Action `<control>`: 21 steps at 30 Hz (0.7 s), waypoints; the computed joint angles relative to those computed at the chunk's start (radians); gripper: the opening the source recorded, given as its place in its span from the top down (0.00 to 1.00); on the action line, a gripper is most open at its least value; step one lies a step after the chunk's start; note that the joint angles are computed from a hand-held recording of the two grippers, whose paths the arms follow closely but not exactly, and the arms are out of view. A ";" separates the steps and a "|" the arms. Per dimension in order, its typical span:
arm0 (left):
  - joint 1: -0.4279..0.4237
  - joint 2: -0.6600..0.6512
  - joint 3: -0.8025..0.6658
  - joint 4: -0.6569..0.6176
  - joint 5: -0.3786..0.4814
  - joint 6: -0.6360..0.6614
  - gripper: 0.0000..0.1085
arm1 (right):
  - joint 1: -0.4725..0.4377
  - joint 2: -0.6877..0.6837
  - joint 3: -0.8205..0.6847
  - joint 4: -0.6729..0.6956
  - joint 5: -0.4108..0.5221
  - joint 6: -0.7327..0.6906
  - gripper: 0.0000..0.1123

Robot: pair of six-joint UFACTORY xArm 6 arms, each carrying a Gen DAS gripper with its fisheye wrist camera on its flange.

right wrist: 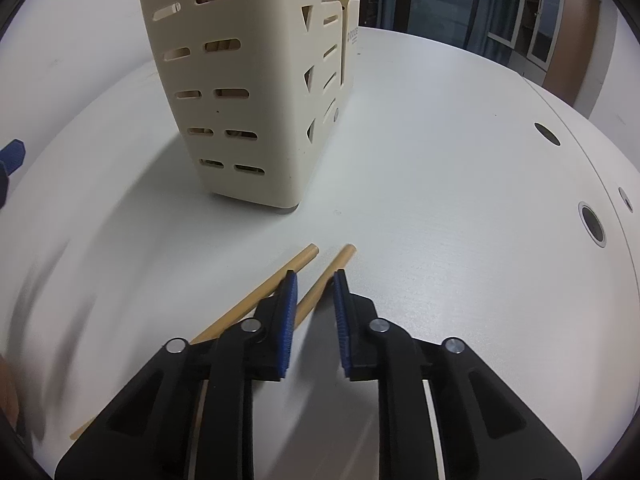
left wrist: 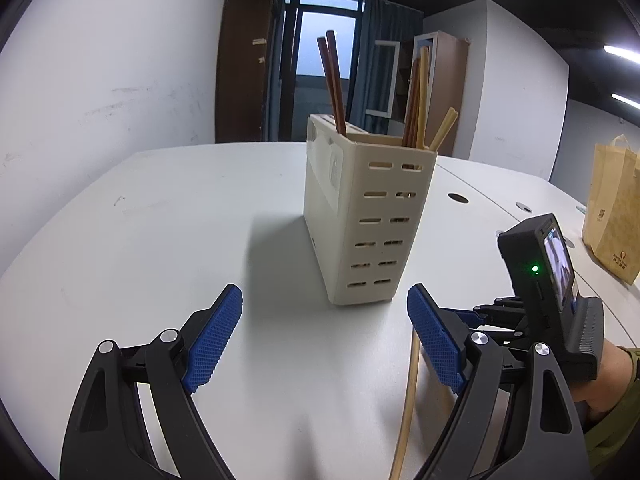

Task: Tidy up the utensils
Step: 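Close the right tool on a bamboo chopstick while the left tool grasps the other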

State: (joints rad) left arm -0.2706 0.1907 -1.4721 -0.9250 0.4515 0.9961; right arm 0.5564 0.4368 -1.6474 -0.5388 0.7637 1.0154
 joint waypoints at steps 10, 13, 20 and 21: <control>-0.010 0.025 -0.016 0.111 0.078 -0.061 0.23 | -0.005 -0.020 0.031 -0.002 -0.007 0.015 0.92; -0.010 0.043 -0.045 0.178 0.163 -0.094 0.23 | -0.009 -0.022 0.036 0.007 -0.017 0.008 0.93; -0.027 0.086 -0.101 0.316 0.293 -0.125 0.26 | -0.023 -0.040 0.064 0.034 -0.044 -0.019 0.93; -0.032 0.094 -0.111 0.340 0.309 -0.130 0.26 | -0.024 -0.042 0.066 0.036 -0.046 -0.022 0.93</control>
State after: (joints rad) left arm -0.3024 0.2850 -1.5834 -0.5849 0.7606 0.8658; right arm 0.5320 0.3949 -1.5816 -0.5031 0.7180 0.9930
